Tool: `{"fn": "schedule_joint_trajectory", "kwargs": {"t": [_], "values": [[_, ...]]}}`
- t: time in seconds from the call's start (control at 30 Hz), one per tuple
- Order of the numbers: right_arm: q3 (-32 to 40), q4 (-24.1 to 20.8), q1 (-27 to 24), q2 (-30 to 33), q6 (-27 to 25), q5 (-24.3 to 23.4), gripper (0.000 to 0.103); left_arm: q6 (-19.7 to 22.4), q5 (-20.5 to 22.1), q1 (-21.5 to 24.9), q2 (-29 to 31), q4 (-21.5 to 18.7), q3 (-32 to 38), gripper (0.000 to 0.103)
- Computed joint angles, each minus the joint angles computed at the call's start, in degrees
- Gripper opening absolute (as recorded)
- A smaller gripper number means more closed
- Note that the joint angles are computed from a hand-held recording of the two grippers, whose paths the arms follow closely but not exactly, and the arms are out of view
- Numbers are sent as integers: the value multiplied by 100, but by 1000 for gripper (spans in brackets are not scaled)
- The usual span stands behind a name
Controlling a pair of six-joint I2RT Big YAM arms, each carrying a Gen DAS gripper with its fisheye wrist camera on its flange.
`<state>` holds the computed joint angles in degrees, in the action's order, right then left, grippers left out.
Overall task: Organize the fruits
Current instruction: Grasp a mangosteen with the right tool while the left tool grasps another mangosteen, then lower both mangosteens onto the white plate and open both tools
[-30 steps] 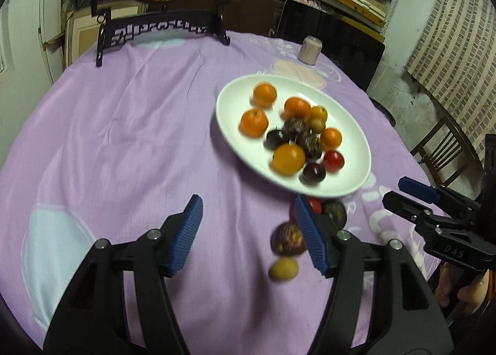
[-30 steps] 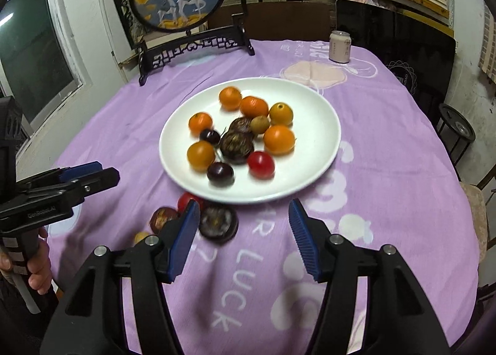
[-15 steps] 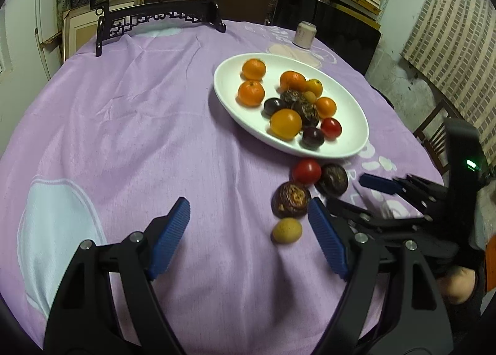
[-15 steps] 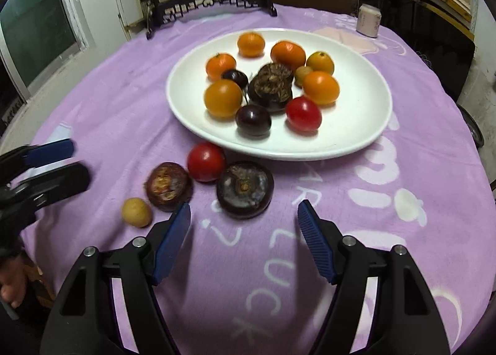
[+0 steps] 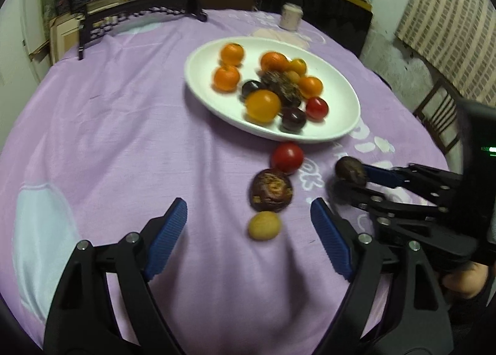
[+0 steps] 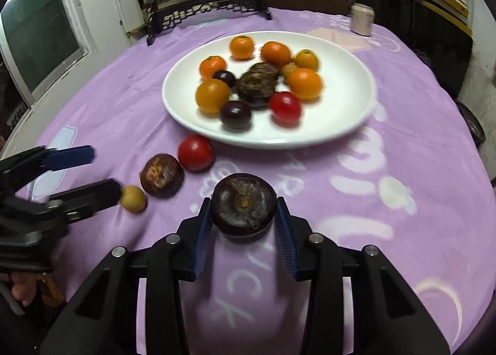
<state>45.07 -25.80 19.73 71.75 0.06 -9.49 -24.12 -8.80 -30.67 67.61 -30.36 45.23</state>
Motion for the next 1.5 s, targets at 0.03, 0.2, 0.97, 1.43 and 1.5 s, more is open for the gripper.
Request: {"fn": "schedule_joint_trajectory", "kwargs": {"t": [0.03, 0.2, 0.97, 1.43, 1.5], "values": [[-50, -22, -63, -67, 11, -21, 41, 46, 14, -38, 156, 10, 79, 84], [-234, -89, -356, -338, 60, -152, 41, 177, -57, -132, 653, 75, 350, 84], [-86, -120, -145, -459, 140, -247, 41, 217, -221, -118, -7, 130, 201, 39], [1207, 115, -385, 675, 216, -100, 41, 575, -231, 504, 1141, 59, 1748, 39], [1402, 140, -409, 922, 268, -11, 41, 623, -214, 568, 1500, -21, 2108, 39]]}}
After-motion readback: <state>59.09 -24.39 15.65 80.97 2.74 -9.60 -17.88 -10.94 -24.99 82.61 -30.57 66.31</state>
